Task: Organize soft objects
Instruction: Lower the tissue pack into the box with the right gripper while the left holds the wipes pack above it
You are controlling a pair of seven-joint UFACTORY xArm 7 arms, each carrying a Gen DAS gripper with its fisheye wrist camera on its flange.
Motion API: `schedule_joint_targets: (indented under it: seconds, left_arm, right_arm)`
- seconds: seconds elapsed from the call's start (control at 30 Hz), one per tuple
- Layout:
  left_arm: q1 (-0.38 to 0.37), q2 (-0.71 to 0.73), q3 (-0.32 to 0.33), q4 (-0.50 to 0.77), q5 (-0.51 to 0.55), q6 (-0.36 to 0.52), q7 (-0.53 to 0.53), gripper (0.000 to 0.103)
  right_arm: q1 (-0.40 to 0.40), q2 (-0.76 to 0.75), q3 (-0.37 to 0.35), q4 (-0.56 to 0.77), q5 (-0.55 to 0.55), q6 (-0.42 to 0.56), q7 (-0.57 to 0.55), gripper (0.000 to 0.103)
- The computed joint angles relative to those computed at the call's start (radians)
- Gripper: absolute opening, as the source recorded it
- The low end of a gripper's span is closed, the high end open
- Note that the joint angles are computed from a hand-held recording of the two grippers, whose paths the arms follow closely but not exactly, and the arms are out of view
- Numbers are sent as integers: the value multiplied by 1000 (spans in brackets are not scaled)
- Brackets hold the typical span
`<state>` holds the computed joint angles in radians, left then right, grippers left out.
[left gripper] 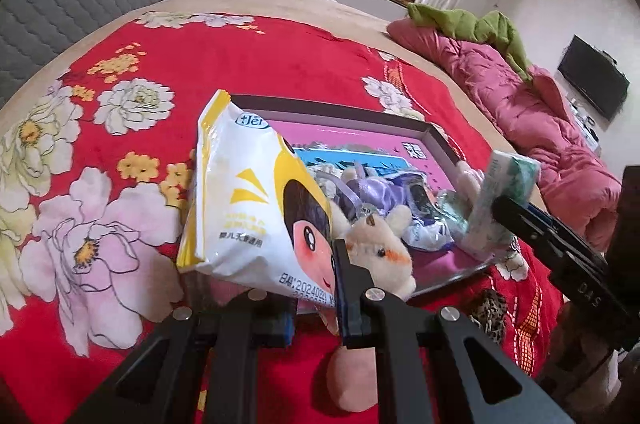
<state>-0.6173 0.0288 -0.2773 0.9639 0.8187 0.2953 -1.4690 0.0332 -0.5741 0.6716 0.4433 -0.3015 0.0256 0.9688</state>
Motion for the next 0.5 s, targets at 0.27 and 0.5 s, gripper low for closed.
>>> schedule_joint_targets:
  seconds: [0.27,0.5]
  left_arm:
    - [3,19,14,-3,-52,-65,42,16]
    - [4,24,27,-26,-136,-133,99,16]
  right_arm:
    - [-22,45,12,22,-15,-1,-2,45]
    - [-41,88,24,44,-35,4,-1,45]
